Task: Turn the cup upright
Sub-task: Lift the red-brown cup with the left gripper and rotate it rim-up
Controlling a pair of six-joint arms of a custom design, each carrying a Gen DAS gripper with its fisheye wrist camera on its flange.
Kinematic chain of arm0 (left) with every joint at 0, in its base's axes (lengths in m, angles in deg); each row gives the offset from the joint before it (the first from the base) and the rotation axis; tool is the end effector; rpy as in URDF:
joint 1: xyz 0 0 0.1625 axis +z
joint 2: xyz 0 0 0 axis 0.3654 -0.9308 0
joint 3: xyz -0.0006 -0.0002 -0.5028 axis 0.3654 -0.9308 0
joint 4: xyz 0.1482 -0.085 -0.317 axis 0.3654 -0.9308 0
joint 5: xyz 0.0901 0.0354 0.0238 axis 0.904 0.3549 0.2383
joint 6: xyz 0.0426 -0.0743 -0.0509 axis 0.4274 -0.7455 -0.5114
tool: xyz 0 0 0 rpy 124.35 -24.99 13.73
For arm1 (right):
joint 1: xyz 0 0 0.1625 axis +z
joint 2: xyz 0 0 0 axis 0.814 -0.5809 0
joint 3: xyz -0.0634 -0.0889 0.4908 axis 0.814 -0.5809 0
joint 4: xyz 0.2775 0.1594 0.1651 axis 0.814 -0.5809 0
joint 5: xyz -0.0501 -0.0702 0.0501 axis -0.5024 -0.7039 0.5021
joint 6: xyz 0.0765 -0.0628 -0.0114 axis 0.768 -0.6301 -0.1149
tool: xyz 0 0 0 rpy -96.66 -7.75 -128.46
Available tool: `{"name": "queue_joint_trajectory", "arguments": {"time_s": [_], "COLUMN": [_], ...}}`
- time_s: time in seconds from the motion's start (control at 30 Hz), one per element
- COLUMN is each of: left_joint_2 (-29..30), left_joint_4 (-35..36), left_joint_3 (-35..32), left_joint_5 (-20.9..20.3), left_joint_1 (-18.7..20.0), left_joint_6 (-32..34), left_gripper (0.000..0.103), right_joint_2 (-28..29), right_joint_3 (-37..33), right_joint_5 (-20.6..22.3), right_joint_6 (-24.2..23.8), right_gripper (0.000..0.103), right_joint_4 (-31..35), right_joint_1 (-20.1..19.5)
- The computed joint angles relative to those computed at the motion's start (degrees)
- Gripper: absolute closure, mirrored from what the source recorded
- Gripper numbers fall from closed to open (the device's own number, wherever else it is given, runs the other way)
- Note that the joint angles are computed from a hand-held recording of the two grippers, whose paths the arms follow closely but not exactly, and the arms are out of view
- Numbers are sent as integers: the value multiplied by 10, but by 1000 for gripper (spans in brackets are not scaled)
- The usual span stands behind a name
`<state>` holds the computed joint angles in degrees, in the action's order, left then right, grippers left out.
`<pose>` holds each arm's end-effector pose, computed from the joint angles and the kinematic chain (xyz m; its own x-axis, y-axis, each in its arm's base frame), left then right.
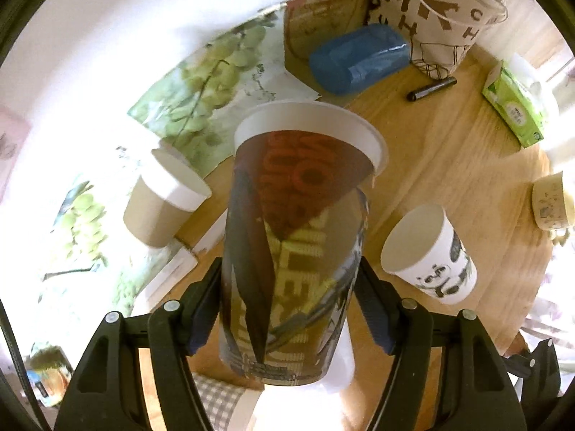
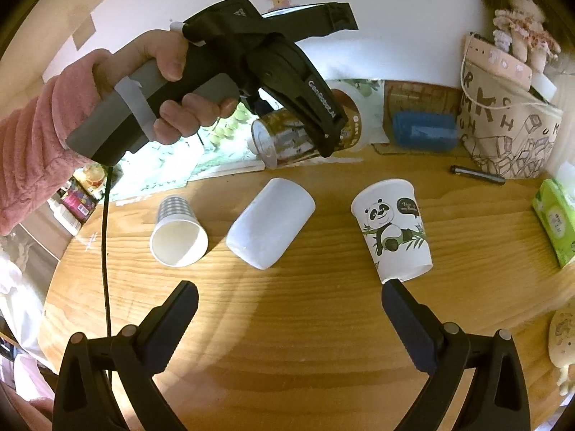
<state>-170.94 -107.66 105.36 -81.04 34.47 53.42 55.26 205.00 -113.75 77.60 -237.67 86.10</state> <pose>-0.0544 -0.4339 0.3250 -0.6658 0.2587 -0.6999 0.2855 0.9549 0.0814 0.4088 -0.2305 -0.0334 -0.7207 -0.4954 0.4850 -0.6489 0.7282 -0.2204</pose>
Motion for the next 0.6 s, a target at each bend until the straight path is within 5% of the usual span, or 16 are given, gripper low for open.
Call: {"name": "queue_joint_trajectory", "arguments": {"time_s": [0.6], "left_joint_2": [-126], "left_joint_4": [109], "left_joint_3": [84], "left_joint_5": [-57], "left_joint_1": [-159], "left_joint_6": [-298], "left_gripper": [31], "right_joint_2": [-31], "right_joint_3": [69], "right_joint_5": [-1], "right_joint_6": [-13], "right_gripper": [1], "right_joint_4": [-41], "right_joint_1": [41]}}
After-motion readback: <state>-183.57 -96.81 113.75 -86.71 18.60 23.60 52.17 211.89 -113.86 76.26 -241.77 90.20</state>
